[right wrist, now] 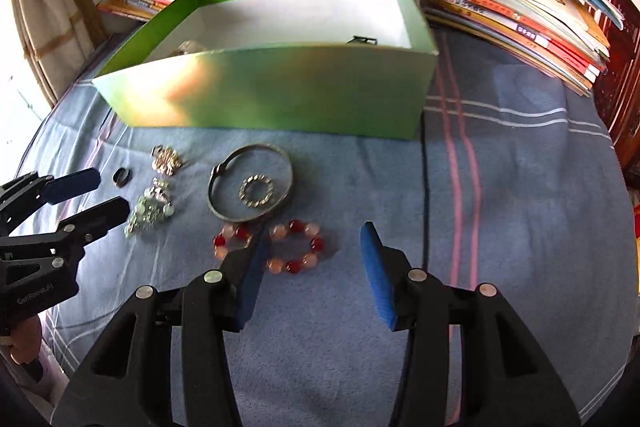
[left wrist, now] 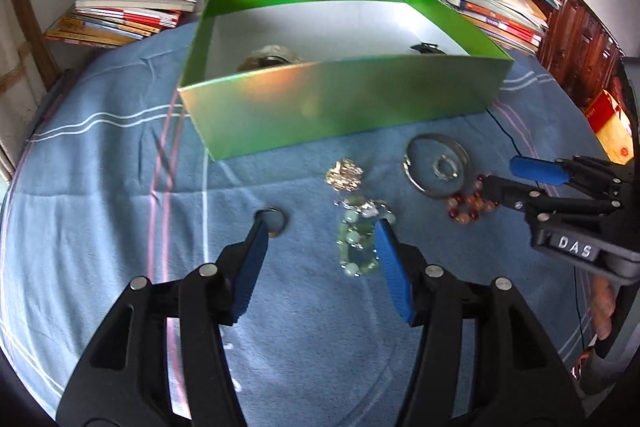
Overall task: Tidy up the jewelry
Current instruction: 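Move the left tool to the green jade bracelet while the right tool approaches the red bead bracelet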
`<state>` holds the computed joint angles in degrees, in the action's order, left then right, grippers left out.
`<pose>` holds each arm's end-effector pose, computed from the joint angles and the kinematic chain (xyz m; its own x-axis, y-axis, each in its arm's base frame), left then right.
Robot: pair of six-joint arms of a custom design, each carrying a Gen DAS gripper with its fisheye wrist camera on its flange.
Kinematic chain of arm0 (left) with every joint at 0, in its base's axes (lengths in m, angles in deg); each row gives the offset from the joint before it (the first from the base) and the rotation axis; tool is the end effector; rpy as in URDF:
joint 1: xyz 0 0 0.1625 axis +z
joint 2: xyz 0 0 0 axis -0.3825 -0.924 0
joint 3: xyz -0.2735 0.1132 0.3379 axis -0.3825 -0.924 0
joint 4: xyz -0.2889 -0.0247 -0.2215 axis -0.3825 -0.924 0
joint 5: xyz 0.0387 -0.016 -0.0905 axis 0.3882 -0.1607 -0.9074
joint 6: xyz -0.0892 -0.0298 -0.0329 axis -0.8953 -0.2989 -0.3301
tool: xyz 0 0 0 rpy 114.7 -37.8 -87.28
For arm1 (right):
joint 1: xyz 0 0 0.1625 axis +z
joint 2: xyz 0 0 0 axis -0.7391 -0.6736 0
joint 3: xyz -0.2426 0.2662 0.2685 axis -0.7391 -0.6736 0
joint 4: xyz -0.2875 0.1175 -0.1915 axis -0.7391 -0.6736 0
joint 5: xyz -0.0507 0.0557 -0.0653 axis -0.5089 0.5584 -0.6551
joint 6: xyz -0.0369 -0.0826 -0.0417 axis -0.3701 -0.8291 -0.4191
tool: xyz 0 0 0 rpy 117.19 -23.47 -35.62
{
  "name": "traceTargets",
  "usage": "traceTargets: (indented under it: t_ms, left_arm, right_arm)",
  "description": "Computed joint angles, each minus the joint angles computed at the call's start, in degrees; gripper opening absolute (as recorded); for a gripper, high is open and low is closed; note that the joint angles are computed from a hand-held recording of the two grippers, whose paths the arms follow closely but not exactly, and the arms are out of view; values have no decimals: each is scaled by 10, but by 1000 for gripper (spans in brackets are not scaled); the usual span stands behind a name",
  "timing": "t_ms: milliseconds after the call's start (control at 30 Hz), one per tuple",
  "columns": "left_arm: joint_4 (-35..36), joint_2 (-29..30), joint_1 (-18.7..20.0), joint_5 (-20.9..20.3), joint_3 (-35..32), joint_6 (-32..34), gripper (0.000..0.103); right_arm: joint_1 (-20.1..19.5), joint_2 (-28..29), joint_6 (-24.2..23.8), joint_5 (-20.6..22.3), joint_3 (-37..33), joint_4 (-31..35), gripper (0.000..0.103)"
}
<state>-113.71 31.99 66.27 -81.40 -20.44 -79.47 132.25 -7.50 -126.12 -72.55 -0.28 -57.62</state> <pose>-0.3709 -0.6601 -0.0462 -0.6939 -0.2721 -0.6667 0.2373 0.7878 -0.5684 0.0338 -0.7628 0.2782 -0.5958 -0.6395 0.4858 -0.7384 0.6741 -0.0181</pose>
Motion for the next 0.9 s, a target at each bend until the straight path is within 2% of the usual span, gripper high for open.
traceTargets:
  t_ms: [67,100,200,267,367,467,567,633,700,767,900]
  left_arm:
    - [-1,6,3,-7,-8,8,55]
    - [-2,9,4,-11,-12,11,55]
    - [-6,17,9,-20,-24,23,55]
    - [-10,18,12,-27,-25,27,55]
    - [-6,22,15,-29,-30,28,55]
    - [3,22,15,-23,-32,20,50]
    - [16,20,15,-13,-31,1,41]
    - [24,20,15,-4,-31,-11,39]
    - [30,22,15,11,-32,-21,41]
    - [39,25,15,22,-35,-32,50]
    - [21,29,15,34,-33,-20,49]
  right_arm:
    - [-1,-2,-3,5,4,-2,43]
    - [-1,-3,-6,8,7,-3,34]
    - [0,-5,-15,6,15,-9,15]
    - [0,-4,-18,-1,23,-26,10]
    - [1,1,-8,-7,16,-35,9]
    - [2,12,0,-24,14,-90,9]
    - [-3,20,30,-13,-12,-78,9]
    - [-6,23,39,-3,-18,-78,9]
    - [-7,24,37,2,-19,-80,10]
    - [-9,22,35,7,-16,-83,13]
    - [-10,21,27,16,-7,-99,16]
